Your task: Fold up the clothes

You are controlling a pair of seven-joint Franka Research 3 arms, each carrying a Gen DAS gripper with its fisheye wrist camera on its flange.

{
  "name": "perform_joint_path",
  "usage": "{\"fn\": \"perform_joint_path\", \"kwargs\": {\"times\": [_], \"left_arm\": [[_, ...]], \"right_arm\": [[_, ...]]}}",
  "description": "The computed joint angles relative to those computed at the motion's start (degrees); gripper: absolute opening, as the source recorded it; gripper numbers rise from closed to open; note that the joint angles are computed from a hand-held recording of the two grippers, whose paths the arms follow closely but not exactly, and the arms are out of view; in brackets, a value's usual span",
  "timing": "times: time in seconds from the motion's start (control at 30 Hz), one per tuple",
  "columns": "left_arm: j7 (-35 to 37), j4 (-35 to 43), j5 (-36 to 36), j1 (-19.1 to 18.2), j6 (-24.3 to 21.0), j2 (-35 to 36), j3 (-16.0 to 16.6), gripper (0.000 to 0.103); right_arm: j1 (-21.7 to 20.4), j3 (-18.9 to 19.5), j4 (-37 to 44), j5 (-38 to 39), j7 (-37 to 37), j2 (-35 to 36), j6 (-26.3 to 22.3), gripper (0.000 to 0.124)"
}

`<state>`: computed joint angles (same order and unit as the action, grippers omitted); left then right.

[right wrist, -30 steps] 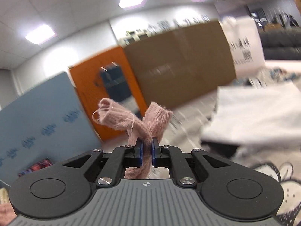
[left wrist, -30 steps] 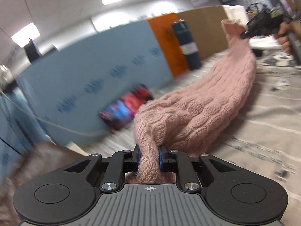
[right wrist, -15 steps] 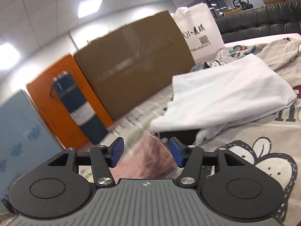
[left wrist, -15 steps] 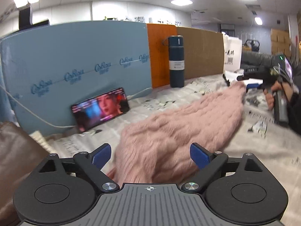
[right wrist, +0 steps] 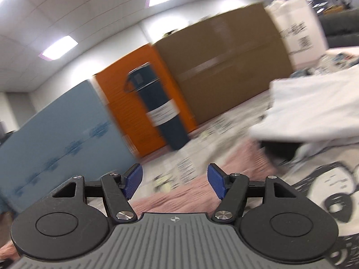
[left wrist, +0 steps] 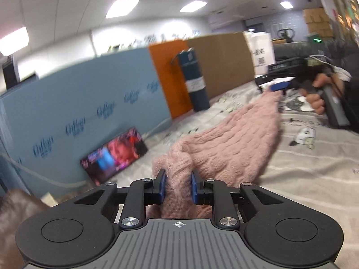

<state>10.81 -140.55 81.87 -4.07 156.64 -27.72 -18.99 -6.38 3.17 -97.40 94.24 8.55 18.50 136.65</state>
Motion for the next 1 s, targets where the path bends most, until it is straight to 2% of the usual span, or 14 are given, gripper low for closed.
{"fn": "perform_joint_path", "kwargs": {"times": [0.13, 0.27, 0.37, 0.47, 0.5, 0.6, 0.7, 0.77, 0.83, 0.93, 0.97, 1.0], "left_arm": [[1.2, -1.7, 1.3, -1.6, -0.5, -1.3, -1.7, 0.02], [2.9, -2.7, 3.4, -3.3, -3.2, -1.5, -3.5, 0.02], [3.9, -3.2, 4.1, -4.8, -3.3, -1.2, -3.2, 0.02], [8.0, -3.3, 2.9, -6.1, -4.6, -0.2, -3.3, 0.02], [9.2, -3.2, 2.3, -6.4, -5.3, 0.2, -3.4, 0.017], [10.7, -2.7, 1.7, -7.0, -6.6, 1.0, -3.3, 0.014], [11.2, -2.5, 1.0, -7.5, -9.7, 1.4, -4.1, 0.015], [11.6, -2.4, 0.7, -8.0, -12.9, 1.8, -5.1, 0.022], [12.3, -2.5, -0.6, -8.9, -16.2, 1.8, -5.8, 0.023], [11.9, -2.3, -1.9, -9.7, -21.7, 2.1, -6.7, 0.03], [11.7, -2.2, -2.6, -10.1, -23.5, 2.2, -6.9, 0.035], [11.8, -2.0, -3.4, -10.4, -24.9, 2.4, -6.8, 0.052]], "right_arm": [[-1.2, -0.3, 1.0, -7.2, 5.9, 0.5, -9.2, 0.062], [-2.5, -0.3, 2.7, -14.9, 15.0, 1.1, -21.9, 0.062], [-2.3, 0.0, 3.0, -18.5, 19.9, 0.9, -28.1, 0.062], [-0.9, 0.3, 1.5, -19.6, 21.5, -0.5, -29.2, 0.062], [-0.4, 0.3, 1.0, -19.5, 21.9, -1.0, -29.1, 0.062], [1.9, 0.3, -0.4, -20.6, 24.2, -2.5, -26.9, 0.061], [4.0, 0.3, -1.4, -22.3, 25.0, -3.6, -25.1, 0.05], [5.2, 0.2, -2.2, -23.2, 25.0, -4.3, -23.6, 0.035], [5.8, 0.1, -2.8, -23.7, 24.0, -4.6, -23.0, 0.015], [6.1, -0.1, -4.4, -22.9, 21.8, -5.5, -22.7, 0.008], [6.1, -0.2, -5.0, -22.4, 20.9, -5.9, -22.7, 0.007], [5.9, -0.4, -5.6, -21.5, 20.2, -6.3, -23.0, 0.007]]}}
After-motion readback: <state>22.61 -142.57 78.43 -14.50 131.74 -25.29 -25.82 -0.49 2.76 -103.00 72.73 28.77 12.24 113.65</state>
